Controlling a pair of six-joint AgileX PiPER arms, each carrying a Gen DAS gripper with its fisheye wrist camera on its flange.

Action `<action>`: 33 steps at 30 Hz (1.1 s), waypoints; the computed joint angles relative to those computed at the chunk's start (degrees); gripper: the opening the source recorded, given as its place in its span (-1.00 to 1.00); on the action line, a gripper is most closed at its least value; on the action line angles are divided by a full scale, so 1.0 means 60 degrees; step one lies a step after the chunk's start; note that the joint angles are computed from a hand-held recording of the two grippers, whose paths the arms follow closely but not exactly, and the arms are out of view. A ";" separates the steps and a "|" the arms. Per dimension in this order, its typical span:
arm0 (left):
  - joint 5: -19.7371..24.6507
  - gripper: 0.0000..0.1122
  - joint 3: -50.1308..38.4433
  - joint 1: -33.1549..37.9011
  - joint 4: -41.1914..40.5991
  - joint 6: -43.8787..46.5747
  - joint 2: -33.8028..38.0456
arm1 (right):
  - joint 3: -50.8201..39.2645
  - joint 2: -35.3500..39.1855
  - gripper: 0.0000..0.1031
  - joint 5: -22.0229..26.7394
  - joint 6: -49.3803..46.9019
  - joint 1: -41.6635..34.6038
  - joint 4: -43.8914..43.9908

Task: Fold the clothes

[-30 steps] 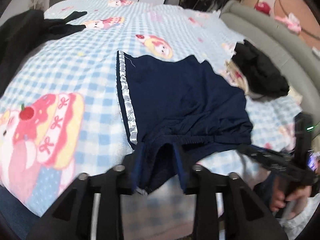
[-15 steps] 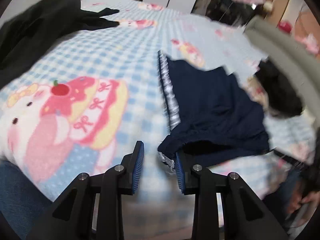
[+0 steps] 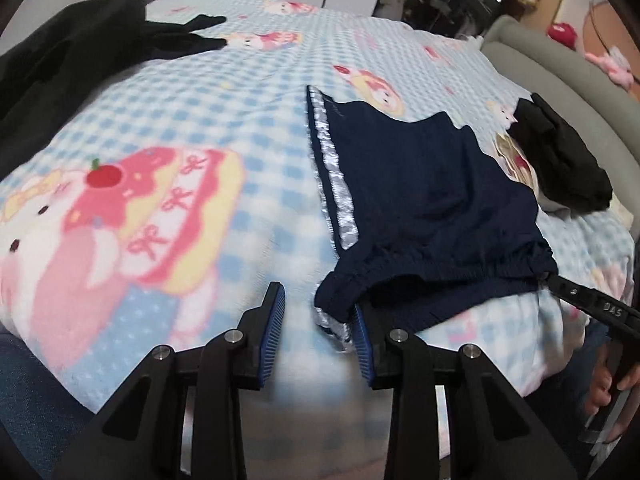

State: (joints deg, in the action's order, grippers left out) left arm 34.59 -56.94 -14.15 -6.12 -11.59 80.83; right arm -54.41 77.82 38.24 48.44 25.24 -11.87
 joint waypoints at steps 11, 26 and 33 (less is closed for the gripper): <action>0.0141 -0.82 0.0028 0.0004 -0.0757 0.0991 -0.0072 | 0.0242 0.0413 -0.44 -0.0891 -0.1019 0.0072 0.0302; 0.1642 -0.18 -0.0058 0.0853 -0.3649 0.3860 -0.0546 | 0.0532 -0.1767 -0.93 0.1332 -0.0260 0.0561 0.0096; 0.2331 0.03 0.0376 0.2597 -0.6732 0.6065 -0.0883 | 0.1465 -0.2726 -0.90 0.0478 -0.2657 -0.0805 0.2764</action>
